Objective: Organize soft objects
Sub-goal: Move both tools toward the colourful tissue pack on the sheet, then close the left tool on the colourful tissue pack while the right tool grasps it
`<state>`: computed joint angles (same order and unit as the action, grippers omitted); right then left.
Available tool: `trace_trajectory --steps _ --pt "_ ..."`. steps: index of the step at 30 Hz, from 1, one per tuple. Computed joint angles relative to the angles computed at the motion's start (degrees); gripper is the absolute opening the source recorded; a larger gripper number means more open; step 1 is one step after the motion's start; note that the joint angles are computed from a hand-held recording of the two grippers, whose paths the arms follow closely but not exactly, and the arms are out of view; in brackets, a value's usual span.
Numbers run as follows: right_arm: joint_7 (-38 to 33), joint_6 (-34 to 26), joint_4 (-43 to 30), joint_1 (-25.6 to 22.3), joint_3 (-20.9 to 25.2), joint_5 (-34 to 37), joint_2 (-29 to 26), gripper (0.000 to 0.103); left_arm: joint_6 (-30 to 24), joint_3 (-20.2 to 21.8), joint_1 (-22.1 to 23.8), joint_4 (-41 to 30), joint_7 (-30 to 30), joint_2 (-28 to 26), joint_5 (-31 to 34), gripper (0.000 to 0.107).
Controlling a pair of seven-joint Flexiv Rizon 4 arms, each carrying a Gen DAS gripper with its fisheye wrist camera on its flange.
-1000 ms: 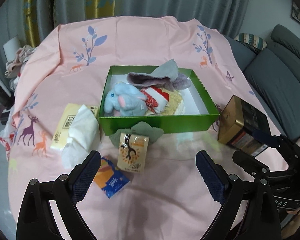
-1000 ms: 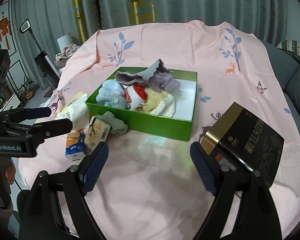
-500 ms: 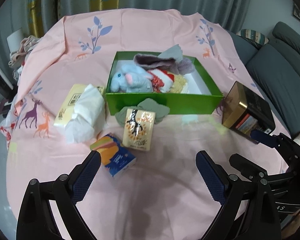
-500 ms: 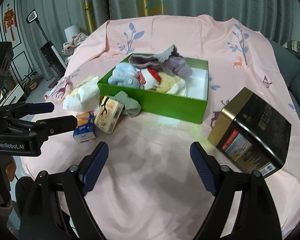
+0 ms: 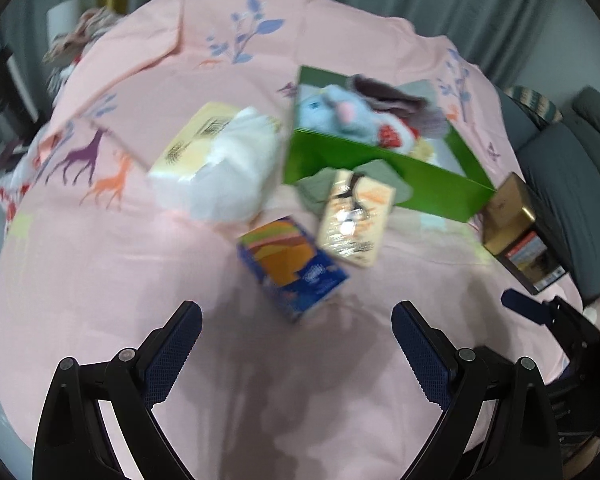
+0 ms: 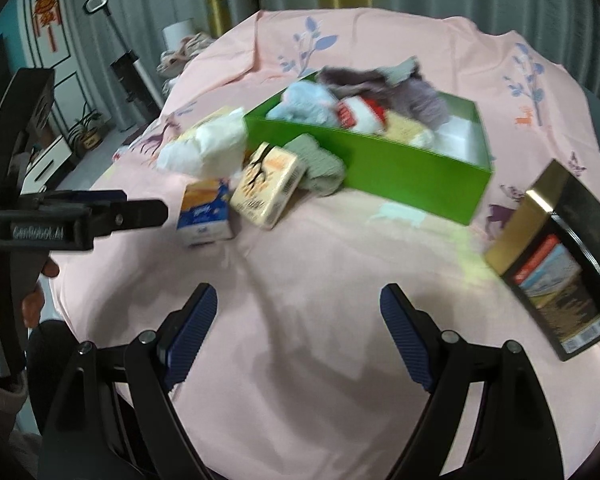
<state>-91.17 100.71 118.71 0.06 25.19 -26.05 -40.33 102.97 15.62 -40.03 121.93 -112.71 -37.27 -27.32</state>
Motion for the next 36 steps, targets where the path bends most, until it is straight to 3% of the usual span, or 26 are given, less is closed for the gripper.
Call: trace_trajectory --steps 7,12,16,25,27,29,32,34,36 --pt "-2.32 -2.23 -1.57 -1.5 4.9 -1.63 -4.05 0.084 7.96 -12.01 13.21 3.84 -1.95 -0.7 3.89 0.096" --pt "-3.79 -3.58 -3.63 -2.11 8.0 -1.58 -6.82 0.083 12.07 -17.04 19.42 3.86 -2.11 -2.29 7.59 0.096" --pt "-4.31 -3.98 -5.79 -0.02 7.68 -0.5 -8.41 0.083 14.98 -22.59 26.54 3.17 -3.72 -4.21 13.13 0.096" --pt "-6.53 -9.36 -12.01 1.26 10.33 2.03 -12.26 0.08 14.85 -26.46 32.2 -0.26 -3.75 -7.07 19.35 0.096" --pt "-7.49 -11.21 -13.45 1.23 11.27 3.33 -12.97 0.078 15.22 -28.09 34.21 -0.69 -4.23 -7.88 21.11 0.084" --pt "-8.69 -12.68 -14.71 1.28 12.24 4.55 -13.67 0.075 15.45 -28.99 35.4 -1.14 -4.75 -8.59 22.13 0.081" --pt "-10.3 -13.36 -15.9 2.39 12.01 6.33 -13.97 0.071 15.88 -29.88 36.69 -1.38 -5.48 -9.28 23.41 0.062" --pt "-11.01 -13.9 -16.95 3.58 11.43 7.57 -14.11 0.068 15.89 -31.05 38.18 -1.53 -5.94 -9.82 24.8 0.06" --pt "-12.21 -14.52 -17.67 3.84 11.55 8.8 -14.25 0.058 15.85 -30.97 38.2 -1.69 -6.12 -9.93 25.07 0.058"
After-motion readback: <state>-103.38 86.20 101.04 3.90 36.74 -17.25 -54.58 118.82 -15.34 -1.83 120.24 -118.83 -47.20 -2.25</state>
